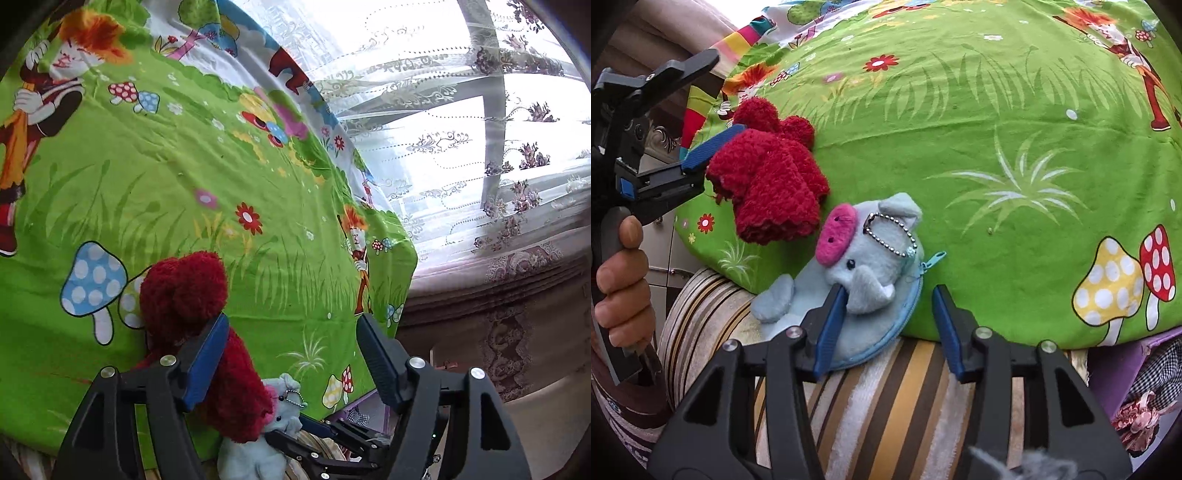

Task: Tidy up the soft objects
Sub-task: 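Grasp the red plush bear with the left gripper while the right grasps the blue elephant pouch, then carry the elephant pouch into the box with the right gripper while the left releases the bear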

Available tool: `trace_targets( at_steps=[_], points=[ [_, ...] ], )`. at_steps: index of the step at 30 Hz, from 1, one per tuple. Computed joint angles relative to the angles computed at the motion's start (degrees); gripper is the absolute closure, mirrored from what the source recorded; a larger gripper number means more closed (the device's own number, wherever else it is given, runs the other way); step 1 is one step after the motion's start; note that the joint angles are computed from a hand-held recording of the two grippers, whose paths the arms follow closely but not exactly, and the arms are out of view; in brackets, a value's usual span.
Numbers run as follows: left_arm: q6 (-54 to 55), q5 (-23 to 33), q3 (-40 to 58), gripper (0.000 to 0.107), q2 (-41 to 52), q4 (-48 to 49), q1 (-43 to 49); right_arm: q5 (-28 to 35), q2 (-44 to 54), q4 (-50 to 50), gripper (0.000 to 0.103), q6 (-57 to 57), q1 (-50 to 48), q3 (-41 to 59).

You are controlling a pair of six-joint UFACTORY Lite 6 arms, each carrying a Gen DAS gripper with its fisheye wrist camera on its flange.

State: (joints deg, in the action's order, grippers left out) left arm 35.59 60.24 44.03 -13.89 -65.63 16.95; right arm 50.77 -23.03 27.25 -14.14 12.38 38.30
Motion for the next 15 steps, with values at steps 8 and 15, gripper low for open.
trace_targets(
  at_steps=[8, 15],
  points=[
    [6.11, -4.81, 4.4, 0.035, 10.33, -10.22, -11.08, -0.88, 0.18, -1.4, 0.079, -1.24, 1.17, 0.99],
    [4.1, -8.23, 10.63, 0.035, 10.93, -7.83, -17.01, 2.29, 0.84, -3.84, 0.081, -8.69, -7.21, 3.83]
  ],
)
